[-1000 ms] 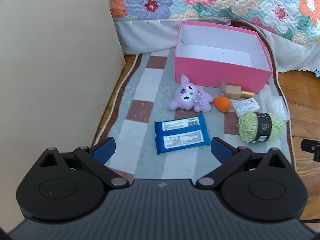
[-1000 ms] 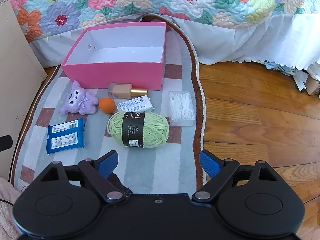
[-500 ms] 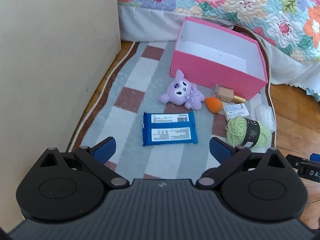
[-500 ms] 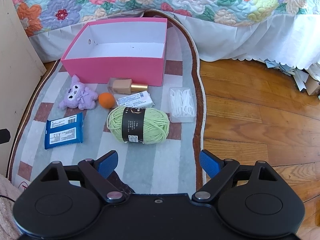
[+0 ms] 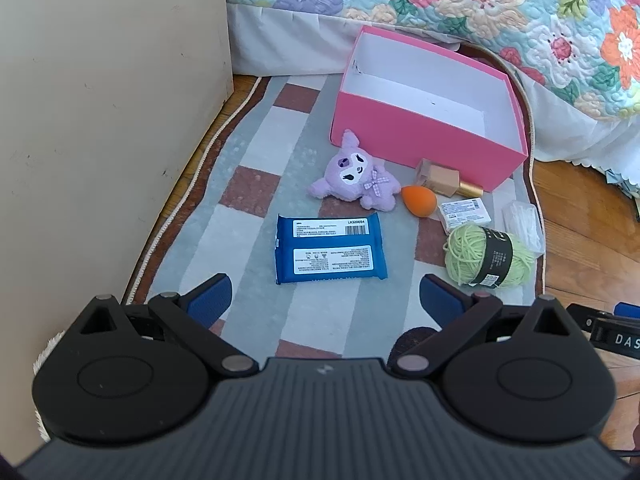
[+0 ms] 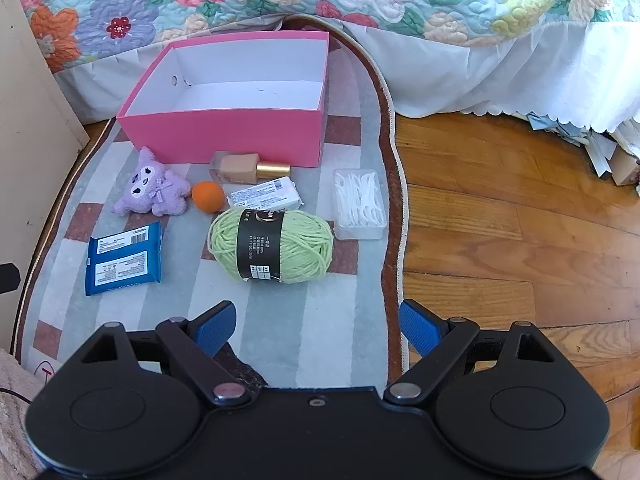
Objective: Organize objects
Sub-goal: 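Move the left tool toward the green yarn ball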
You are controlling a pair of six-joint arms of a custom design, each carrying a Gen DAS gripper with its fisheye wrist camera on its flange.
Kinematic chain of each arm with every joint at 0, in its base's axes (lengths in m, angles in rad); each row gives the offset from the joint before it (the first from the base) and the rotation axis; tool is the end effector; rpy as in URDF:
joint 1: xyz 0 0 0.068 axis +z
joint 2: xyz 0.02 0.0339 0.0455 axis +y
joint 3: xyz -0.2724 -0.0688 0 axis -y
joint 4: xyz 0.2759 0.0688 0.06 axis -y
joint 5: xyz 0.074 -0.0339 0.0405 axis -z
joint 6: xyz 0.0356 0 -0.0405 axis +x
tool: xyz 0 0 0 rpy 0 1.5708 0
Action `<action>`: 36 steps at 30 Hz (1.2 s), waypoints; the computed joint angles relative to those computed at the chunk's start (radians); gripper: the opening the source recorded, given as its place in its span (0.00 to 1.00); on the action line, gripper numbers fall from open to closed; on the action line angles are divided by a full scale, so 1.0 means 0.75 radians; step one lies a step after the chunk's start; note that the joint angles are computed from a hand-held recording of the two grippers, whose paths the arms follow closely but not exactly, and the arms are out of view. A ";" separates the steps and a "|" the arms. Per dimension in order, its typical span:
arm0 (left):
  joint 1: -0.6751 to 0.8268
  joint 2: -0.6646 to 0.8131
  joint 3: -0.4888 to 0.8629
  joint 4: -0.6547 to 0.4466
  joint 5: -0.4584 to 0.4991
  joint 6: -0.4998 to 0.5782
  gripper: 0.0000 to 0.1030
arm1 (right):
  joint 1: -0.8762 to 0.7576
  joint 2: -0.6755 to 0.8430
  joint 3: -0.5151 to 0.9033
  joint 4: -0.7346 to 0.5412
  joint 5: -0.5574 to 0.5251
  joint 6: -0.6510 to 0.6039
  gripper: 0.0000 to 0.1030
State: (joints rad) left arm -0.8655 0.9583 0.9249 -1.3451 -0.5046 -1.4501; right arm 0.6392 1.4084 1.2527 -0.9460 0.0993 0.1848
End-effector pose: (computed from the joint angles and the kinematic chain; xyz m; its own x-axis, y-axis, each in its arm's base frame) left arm 0.1176 -0.1116 0.2839 -0.6788 -0.5432 -0.4941 -0.5586 0.8187 -0.1326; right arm 0.2487 0.1805 0.3012 -0.8062 -0.3714 -0.4606 -0.4166 0.9091 -0.0039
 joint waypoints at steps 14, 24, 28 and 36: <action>-0.046 0.035 0.026 -0.020 -0.007 -0.044 0.99 | -0.005 -0.006 -0.010 0.000 -0.004 -0.006 0.89; -0.061 0.043 0.048 -0.032 -0.018 -0.036 0.99 | -0.007 -0.004 -0.007 -0.001 -0.006 -0.008 0.89; -0.078 0.049 0.060 -0.037 -0.023 -0.041 0.99 | -0.006 -0.009 -0.009 -0.005 -0.007 -0.007 0.89; -0.157 0.103 0.184 -0.116 -0.082 -0.066 0.99 | 0.001 -0.047 0.027 -0.054 -0.031 -0.052 0.89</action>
